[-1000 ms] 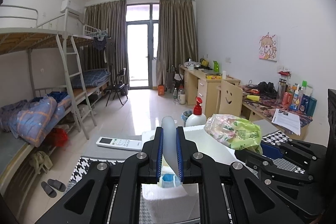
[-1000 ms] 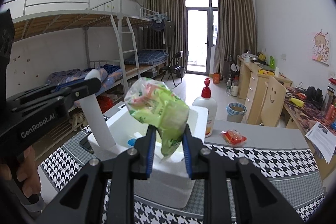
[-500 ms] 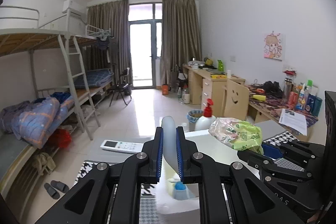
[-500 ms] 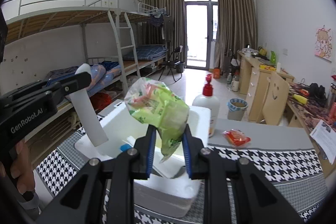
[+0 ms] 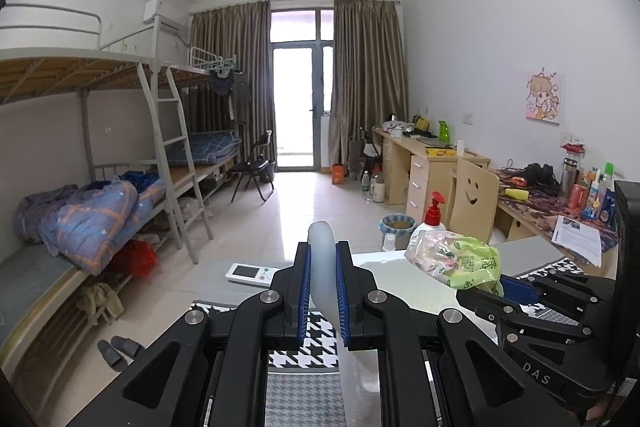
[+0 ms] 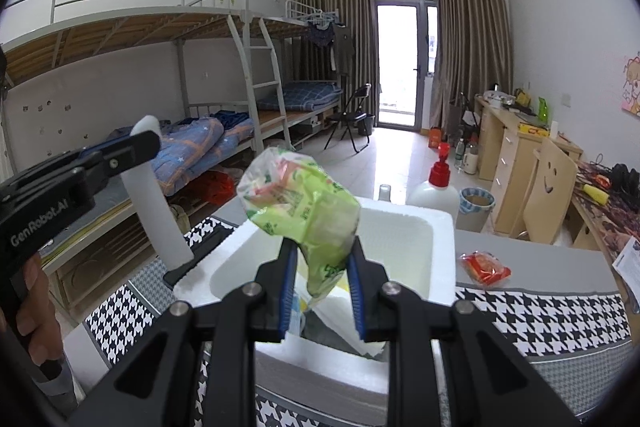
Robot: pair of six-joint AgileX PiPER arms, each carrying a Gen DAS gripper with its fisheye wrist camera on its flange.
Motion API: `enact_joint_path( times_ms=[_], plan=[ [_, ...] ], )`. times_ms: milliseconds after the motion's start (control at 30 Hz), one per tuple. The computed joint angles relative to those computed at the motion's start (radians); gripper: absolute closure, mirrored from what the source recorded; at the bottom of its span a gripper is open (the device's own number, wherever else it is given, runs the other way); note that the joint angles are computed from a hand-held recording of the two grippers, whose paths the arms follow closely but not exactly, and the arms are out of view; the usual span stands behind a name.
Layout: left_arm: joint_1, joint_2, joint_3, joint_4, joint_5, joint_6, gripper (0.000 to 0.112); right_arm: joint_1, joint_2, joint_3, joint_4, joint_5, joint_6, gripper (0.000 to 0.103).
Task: Organize soft objects
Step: 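Lower the snack packet into the foam box and open the right tool, then lower the white stick into the foam box with the left tool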
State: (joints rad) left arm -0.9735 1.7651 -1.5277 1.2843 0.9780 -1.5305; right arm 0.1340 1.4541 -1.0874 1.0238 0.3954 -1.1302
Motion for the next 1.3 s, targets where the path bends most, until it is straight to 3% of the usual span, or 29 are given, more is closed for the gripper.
enact_joint_path(
  times_ms=[433,533,600,667,967,1200,1300],
  plan=[
    [0.002,0.007,-0.007,0.003,0.003,-0.002,0.100,0.032,0.039,-0.026,-0.098,-0.049,0.101,0.075],
    [0.007,0.007,-0.013,0.000,0.001,0.004,0.100,0.031,0.033,-0.018,-0.057,-0.050,0.053,0.064],
    [0.005,0.007,-0.011,0.002,0.003,0.002,0.100,0.035,0.029,-0.016,-0.050,-0.051,0.049,0.045],
    [0.006,0.010,-0.019,-0.004,0.004,0.008,0.100,0.033,0.021,-0.007,-0.020,-0.056,0.021,0.036],
    [0.001,0.022,-0.042,-0.018,0.001,0.020,0.099,-0.008,-0.024,0.030,0.056,-0.030,-0.045,0.033],
    [0.004,0.073,-0.122,-0.052,-0.031,0.071,0.099,-0.113,-0.091,0.097,0.217,0.035,-0.190,0.011],
    [0.006,0.105,-0.172,-0.077,-0.050,0.105,0.099,-0.159,-0.126,0.137,0.280,0.044,-0.258,0.008]
  ],
)
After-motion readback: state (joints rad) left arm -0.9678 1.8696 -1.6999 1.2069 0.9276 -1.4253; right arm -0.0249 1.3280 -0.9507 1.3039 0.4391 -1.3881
